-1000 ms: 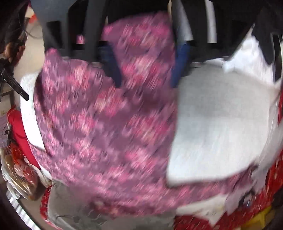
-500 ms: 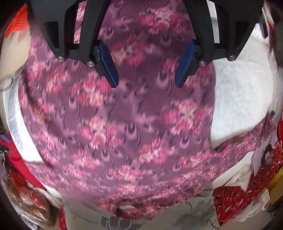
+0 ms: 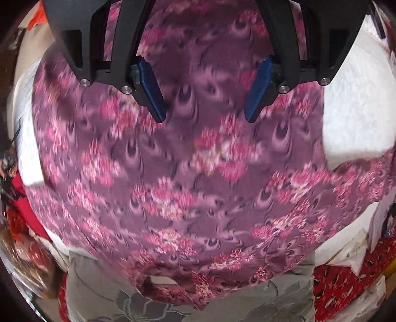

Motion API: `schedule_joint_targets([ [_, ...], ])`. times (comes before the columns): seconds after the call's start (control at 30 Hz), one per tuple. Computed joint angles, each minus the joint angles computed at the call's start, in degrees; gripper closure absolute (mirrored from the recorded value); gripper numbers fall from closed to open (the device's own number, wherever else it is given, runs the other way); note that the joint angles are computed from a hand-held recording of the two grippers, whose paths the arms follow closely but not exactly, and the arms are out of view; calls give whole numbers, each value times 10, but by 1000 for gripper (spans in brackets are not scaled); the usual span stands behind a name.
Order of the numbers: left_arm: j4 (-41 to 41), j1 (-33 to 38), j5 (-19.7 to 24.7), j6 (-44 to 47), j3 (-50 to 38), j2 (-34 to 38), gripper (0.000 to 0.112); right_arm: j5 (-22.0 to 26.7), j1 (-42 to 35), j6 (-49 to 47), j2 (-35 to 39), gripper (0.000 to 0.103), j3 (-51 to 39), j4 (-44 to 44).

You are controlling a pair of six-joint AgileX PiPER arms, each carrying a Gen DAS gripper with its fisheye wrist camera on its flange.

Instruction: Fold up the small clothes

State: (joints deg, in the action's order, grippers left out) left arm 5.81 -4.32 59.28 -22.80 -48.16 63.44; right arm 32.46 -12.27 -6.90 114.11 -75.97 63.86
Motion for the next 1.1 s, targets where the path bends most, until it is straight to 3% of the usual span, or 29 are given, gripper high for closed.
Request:
schedule_joint_targets([
  [0.03, -3, 10, -6, 5, -9, 10, 47, -8, 0, -27, 3, 46, 4, 37],
  [0.07, -1, 16, -11, 6, -17, 18, 47, -16, 0, -49, 3, 53, 8, 70],
  [0.13, 3, 29, -17, 7, -30, 27, 47, -29, -9, -97, -14, 92, 24, 117],
  [0.3, -32, 108, -39, 45, -40, 57, 47, -88, 18, -68, -80, 95, -2, -1],
  [0.47, -112, 180, -63, 110, -9, 51, 46, -58, 84, 24, -108, 95, -65, -184],
  [0.73, -150, 210, -45, 182, 6, 28, 43, -32, 239, 46, -146, 95, -47, -218],
  [0.93, -240, 304, -1, 302, 6, 14, 43, -16, 383, 149, -101, 95, -120, -315],
  [1.1, -293, 409, 61, 406, -17, 13, 43, 6, 499, 237, -50, 95, -198, -406],
])
